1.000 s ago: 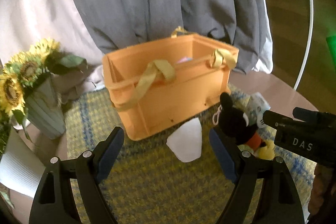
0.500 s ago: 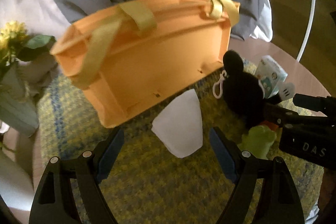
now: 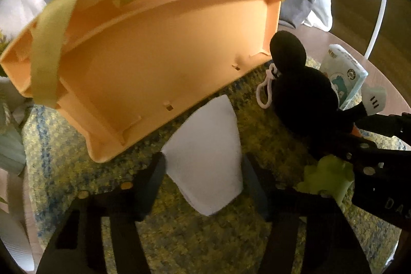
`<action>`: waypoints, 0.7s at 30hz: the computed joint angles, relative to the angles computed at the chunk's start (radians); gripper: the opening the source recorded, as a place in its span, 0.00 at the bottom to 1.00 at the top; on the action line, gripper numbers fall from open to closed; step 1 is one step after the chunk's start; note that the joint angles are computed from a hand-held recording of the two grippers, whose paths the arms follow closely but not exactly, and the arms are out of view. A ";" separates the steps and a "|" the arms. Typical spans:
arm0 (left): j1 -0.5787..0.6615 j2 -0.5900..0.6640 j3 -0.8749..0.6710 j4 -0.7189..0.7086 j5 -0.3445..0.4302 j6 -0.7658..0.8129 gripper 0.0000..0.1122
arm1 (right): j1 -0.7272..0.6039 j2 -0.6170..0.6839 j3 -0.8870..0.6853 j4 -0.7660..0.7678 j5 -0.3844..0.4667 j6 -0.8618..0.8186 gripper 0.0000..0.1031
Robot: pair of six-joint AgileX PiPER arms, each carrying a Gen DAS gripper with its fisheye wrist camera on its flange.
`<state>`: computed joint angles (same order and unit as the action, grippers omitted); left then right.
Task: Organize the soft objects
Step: 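Grasp the white cloth with the left gripper while the right gripper grasps the Mickey plush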
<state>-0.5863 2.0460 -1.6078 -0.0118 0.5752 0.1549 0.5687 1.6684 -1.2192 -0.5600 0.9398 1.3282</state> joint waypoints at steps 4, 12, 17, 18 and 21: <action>-0.006 0.005 -0.012 -0.013 0.014 0.017 0.33 | 0.001 0.001 -0.001 0.010 -0.026 -0.022 0.48; 0.014 -0.044 0.037 -0.099 -0.006 0.058 0.10 | 0.011 -0.027 0.022 -0.001 -0.050 -0.006 0.38; 0.033 -0.119 0.107 -0.162 -0.041 0.098 0.09 | 0.029 -0.060 0.033 -0.038 -0.040 0.029 0.38; 0.037 -0.137 0.123 -0.174 -0.050 0.106 0.09 | 0.033 -0.068 0.036 -0.040 -0.039 0.033 0.37; 0.040 -0.188 0.163 -0.194 -0.072 0.112 0.09 | 0.051 -0.098 0.045 -0.055 -0.032 0.059 0.37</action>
<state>-0.5465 1.8584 -1.4451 -0.2058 0.5032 0.2673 0.6199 1.5709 -1.1739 -0.6153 0.9081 1.3867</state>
